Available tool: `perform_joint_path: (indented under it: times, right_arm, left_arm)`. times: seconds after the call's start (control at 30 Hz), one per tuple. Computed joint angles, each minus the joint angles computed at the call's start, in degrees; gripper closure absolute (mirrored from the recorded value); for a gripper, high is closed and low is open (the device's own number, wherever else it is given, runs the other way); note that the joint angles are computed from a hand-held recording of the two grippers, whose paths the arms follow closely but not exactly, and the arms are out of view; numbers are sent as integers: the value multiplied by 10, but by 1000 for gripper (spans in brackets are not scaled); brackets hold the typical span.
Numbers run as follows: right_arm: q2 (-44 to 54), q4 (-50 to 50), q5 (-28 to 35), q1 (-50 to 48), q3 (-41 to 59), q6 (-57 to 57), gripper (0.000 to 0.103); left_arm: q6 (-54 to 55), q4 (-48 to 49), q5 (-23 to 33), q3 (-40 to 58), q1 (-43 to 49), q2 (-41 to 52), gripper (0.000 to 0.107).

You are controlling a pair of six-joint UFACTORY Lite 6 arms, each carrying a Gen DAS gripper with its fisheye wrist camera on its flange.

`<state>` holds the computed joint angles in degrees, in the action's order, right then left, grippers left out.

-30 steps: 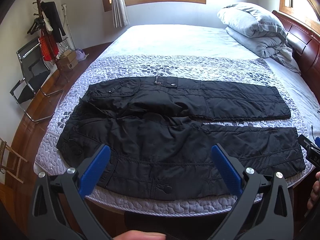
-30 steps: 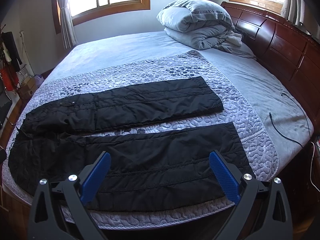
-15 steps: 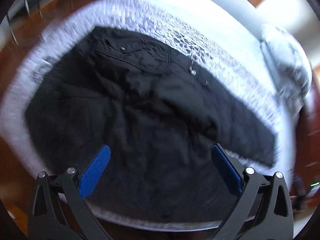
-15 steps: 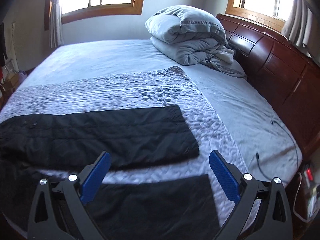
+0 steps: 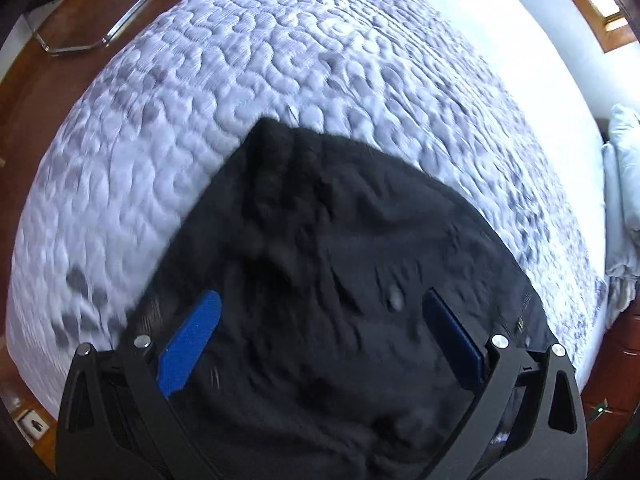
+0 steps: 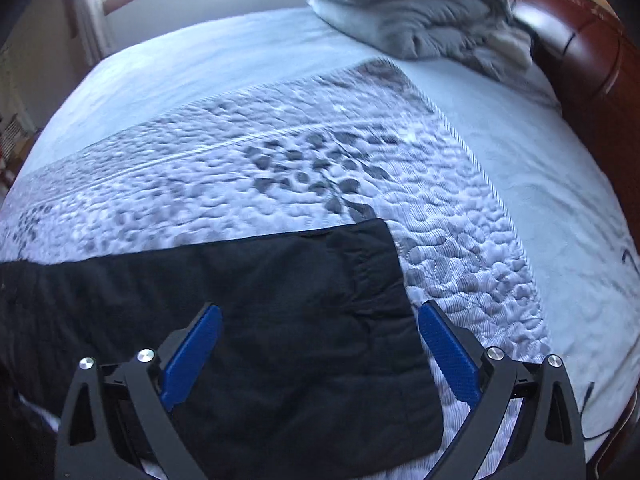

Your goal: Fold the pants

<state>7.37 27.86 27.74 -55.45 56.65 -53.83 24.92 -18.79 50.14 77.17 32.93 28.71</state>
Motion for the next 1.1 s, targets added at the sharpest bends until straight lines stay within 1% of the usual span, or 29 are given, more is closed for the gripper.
perform_joint_path:
  times: [0.1,0.13,0.2,0.27,0.3,0.37,0.5,0.53,0.6,0.63,0.73,0.8,0.87,0.9,0.93,0.97,1.0,1.03,1.1]
  right_arm:
    - [55,-48,-41,18,28,33,3]
    - [66,-71,-58,26,29,45,3]
    - [70,-93,-77,38,20,57,3]
    - [78,-75,-83,44,16,30,3]
    - [81,-50,-80,44,13,1,3]
    - [91,-29,-83,49,14,-15,3]
    - [105,0,-93,52,14,-28,3]
    - [108,4,-92,51,18,-31,3]
    - [111,15,-92,49,21,-40,3]
    - [111,20,-91,47,19,-44,3]
    - [109,35,-94,46,15,-60,3]
    - [109,38,-95,45,15,-64,3]
    - [111,37,-92,45,19,-62,3]
    - [112,36,-91,44,20,-61,3]
    - [113,37,-88,44,23,-61,3]
    - [115,38,-85,42,27,-62,3]
    - [117,37,-81,40,32,-60,3]
    - [121,35,-74,36,40,-57,3]
    - [131,47,-46,24,59,-63,3]
  left_arm:
    - [-8,-7,19,84,-17,65,7]
    - [-23,2,22,122,-21,99,7]
    - [-81,53,19,162,-26,137,7]
    - [-105,71,22,200,-29,166,7]
    - [-118,83,23,217,-32,176,7]
    - [-131,99,42,257,-35,203,7]
    - [-106,112,77,299,-48,230,8]
    - [-95,110,73,285,-48,223,8]
    - [-95,127,71,290,-60,229,29]
    - [-108,143,57,273,-72,221,34]
    - [-119,170,42,251,-93,208,40]
    - [-136,185,28,236,-113,198,53]
    - [-139,188,21,218,-121,180,60]
    - [-135,174,23,218,-121,176,66]
    - [-133,161,26,203,-122,157,69]
    - [-120,132,31,199,-117,152,81]
    - [-111,102,39,200,-109,152,85]
    - [-110,95,29,187,-109,142,86]
    - [-110,98,11,171,-119,132,91]
